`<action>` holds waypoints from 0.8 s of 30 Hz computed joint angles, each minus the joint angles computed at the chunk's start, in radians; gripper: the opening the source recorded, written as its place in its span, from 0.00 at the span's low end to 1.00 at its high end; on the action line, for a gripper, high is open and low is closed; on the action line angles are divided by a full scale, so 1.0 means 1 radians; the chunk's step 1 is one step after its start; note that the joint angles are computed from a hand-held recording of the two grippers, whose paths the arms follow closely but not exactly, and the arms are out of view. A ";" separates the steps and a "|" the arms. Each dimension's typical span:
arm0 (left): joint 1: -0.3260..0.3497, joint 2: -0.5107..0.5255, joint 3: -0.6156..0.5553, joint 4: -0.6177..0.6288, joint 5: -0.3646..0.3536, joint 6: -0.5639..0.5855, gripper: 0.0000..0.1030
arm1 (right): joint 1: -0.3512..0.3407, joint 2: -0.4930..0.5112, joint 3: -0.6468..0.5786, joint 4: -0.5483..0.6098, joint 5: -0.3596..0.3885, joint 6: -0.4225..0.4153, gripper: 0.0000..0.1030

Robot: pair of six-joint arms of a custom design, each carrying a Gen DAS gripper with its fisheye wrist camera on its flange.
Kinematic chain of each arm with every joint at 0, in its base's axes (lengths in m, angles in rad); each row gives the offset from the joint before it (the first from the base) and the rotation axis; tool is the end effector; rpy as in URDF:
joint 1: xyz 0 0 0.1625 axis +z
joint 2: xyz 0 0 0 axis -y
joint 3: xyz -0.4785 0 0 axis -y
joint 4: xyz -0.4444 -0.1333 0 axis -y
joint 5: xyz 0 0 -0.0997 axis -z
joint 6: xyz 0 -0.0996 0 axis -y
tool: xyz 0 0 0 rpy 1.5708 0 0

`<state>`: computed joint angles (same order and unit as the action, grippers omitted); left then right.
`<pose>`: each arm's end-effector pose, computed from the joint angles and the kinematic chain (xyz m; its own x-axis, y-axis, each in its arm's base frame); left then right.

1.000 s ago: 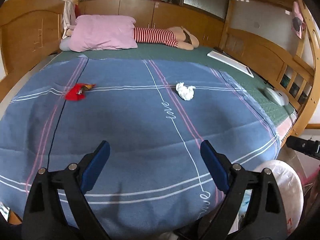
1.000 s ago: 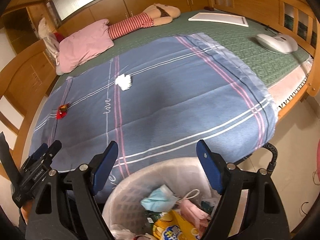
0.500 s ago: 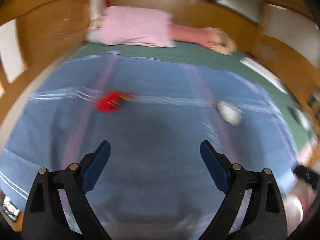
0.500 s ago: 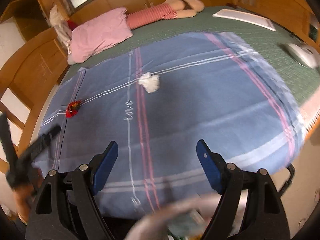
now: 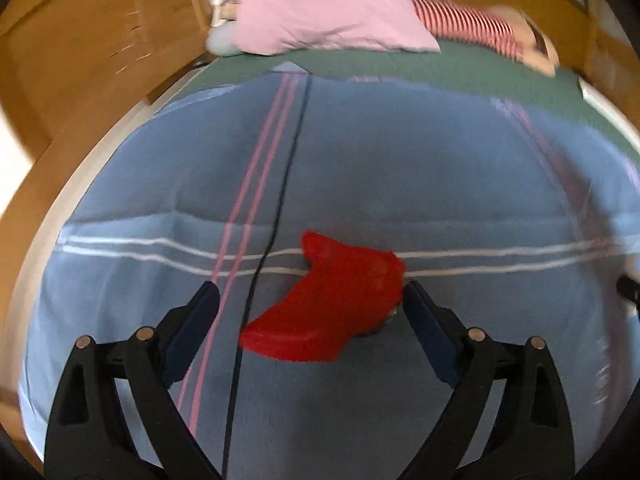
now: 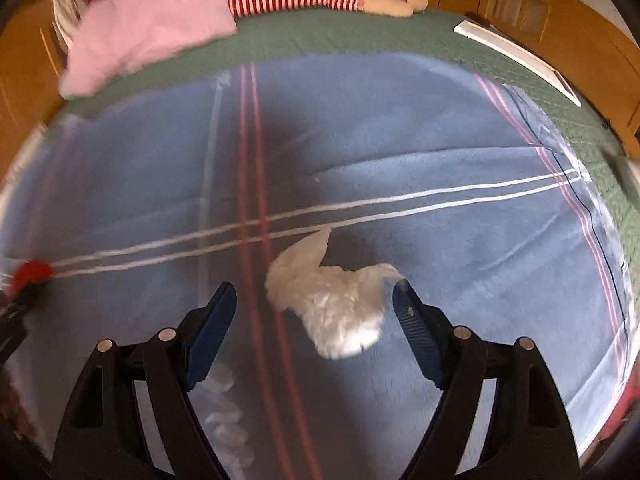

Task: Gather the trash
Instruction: 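Grasp the red packet with the left tool while the right grasps the white tissue, then carry the red packet and tissue over the bin and open both tools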

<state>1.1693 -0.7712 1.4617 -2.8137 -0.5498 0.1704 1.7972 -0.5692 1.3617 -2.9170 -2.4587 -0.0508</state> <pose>-0.1109 -0.8197 0.2210 -0.5899 -0.0717 -0.8043 0.4391 0.8074 -0.3941 0.2416 -0.7991 0.1029 -0.6959 0.2134 0.6857 -0.2266 0.8408 -0.4917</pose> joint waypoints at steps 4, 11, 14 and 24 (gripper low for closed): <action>0.026 -0.022 -0.005 0.075 -0.115 -0.063 0.52 | -0.001 0.010 0.021 -0.099 0.002 -0.108 0.34; -0.004 -0.094 0.069 0.042 -0.201 -0.118 0.27 | 0.046 -0.139 0.228 -0.199 0.094 -0.149 0.25; -0.040 -0.160 0.154 -0.051 -0.272 -0.077 0.27 | 0.069 -0.224 0.328 -0.234 0.145 -0.142 0.25; -0.290 -0.413 0.558 -0.248 -0.318 -0.056 0.31 | 0.168 -0.596 0.750 -0.244 0.162 -0.033 0.25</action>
<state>0.8796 -1.1845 2.0196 -3.0612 -0.8679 0.1140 1.9649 -1.1656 2.1114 -3.1611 -2.2962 -0.0834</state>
